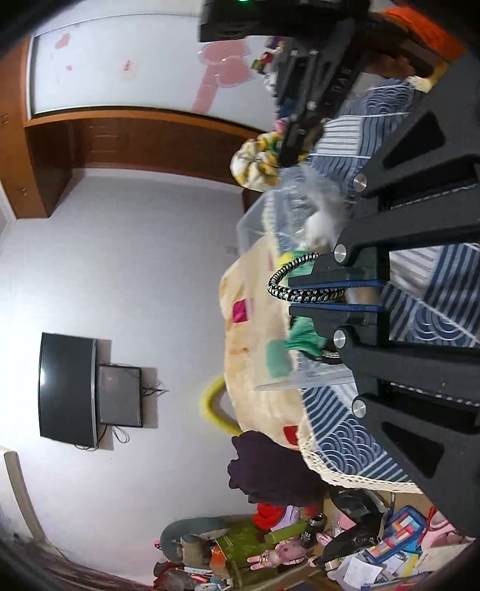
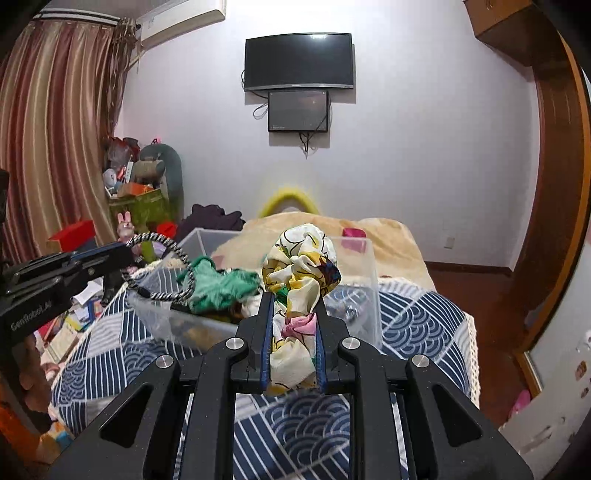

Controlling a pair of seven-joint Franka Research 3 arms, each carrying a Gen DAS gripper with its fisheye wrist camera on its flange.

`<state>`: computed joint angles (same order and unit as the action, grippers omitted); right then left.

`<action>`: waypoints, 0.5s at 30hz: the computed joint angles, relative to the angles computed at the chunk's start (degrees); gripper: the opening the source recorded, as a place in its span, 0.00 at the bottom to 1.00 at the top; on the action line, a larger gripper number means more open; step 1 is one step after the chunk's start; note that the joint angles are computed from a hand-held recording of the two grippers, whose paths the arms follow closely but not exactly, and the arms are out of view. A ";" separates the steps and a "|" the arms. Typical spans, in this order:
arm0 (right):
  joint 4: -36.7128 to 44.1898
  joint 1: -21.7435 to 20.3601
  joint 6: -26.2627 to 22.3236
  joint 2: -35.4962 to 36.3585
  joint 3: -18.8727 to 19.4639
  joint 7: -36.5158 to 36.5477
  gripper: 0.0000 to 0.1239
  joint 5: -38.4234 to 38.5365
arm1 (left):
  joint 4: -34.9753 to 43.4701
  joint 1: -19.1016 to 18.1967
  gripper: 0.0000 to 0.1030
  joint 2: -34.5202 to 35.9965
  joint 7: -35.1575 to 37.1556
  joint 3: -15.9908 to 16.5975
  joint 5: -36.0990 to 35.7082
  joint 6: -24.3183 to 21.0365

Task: Organize soft objects
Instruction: 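Drop the scrunchie into the box with the right tool while the left tool drops the bracelet in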

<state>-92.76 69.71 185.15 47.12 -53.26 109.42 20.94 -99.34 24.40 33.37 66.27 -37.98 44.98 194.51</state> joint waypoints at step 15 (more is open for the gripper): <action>19.38 -13.49 -12.59 7.11 8.89 6.58 0.16 -8.81 | 20.53 -11.46 0.06 12.83 9.87 3.69 -10.88 -15.65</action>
